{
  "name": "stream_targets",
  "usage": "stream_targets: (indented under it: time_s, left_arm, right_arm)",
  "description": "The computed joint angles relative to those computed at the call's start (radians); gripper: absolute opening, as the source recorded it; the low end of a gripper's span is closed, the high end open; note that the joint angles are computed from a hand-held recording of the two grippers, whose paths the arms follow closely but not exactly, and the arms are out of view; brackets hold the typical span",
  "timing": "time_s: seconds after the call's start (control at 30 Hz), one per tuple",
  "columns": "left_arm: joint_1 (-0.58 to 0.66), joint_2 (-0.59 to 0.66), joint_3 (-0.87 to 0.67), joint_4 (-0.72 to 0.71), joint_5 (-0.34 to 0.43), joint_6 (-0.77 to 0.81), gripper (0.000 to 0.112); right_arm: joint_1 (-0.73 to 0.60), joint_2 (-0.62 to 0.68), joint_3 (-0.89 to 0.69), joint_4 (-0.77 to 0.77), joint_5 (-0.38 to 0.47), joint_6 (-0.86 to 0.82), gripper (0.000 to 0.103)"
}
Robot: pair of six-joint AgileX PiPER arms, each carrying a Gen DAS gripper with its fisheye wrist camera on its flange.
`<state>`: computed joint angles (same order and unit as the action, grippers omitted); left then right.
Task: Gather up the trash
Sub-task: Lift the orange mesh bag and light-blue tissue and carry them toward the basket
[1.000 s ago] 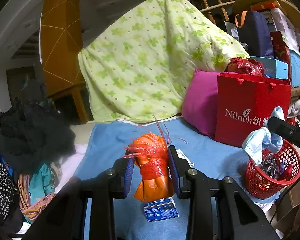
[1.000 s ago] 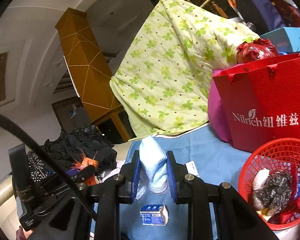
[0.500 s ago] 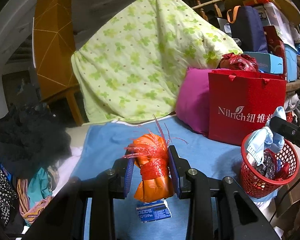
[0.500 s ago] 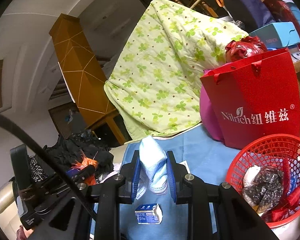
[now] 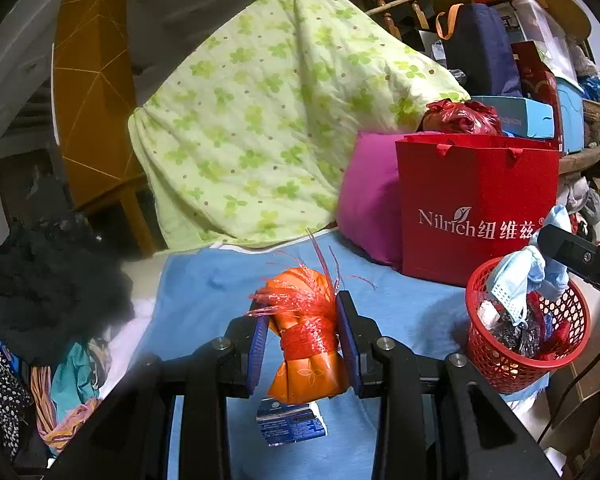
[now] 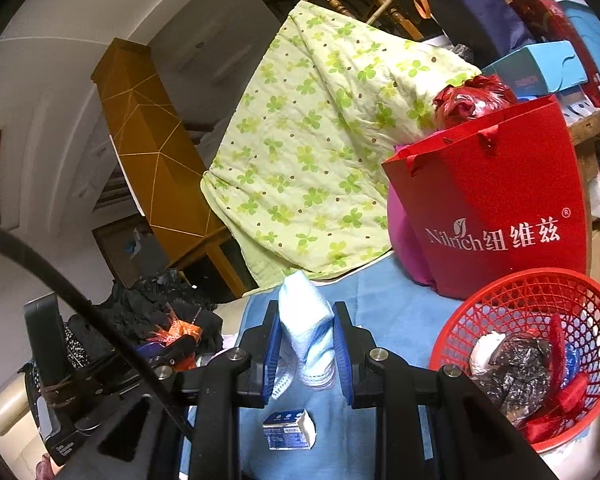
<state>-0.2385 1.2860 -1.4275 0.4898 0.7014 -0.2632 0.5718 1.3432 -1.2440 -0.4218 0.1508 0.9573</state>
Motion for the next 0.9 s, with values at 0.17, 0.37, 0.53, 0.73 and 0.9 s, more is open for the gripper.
stream_targets:
  time_s: [0.17, 0.37, 0.53, 0.73, 0.9]
  left_arm:
    - [-0.028, 0.008, -0.002, 0.023, 0.010, -0.021, 0.035]
    - [-0.049, 0.020, -0.009, 0.023, 0.021, -0.023, 0.035]
    - [-0.066, 0.027, -0.018, 0.030, 0.028, -0.028, 0.035]
    - [-0.103, 0.036, -0.022, 0.054, 0.040, -0.047, 0.035]
    - [-0.131, 0.048, -0.031, 0.073, 0.052, -0.060, 0.035]
  right_arm:
    - [-0.016, -0.020, 0.025, -0.003, -0.006, 0.010, 0.026]
    - [-0.038, -0.042, 0.053, 0.001, -0.016, 0.017, 0.026]
    - [-0.058, -0.058, 0.071, 0.033, -0.023, -0.010, 0.026]
    - [-0.094, -0.082, 0.100, 0.155, -0.036, -0.119, 0.026]
    - [-0.127, -0.100, 0.124, 0.303, -0.046, -0.257, 0.026]
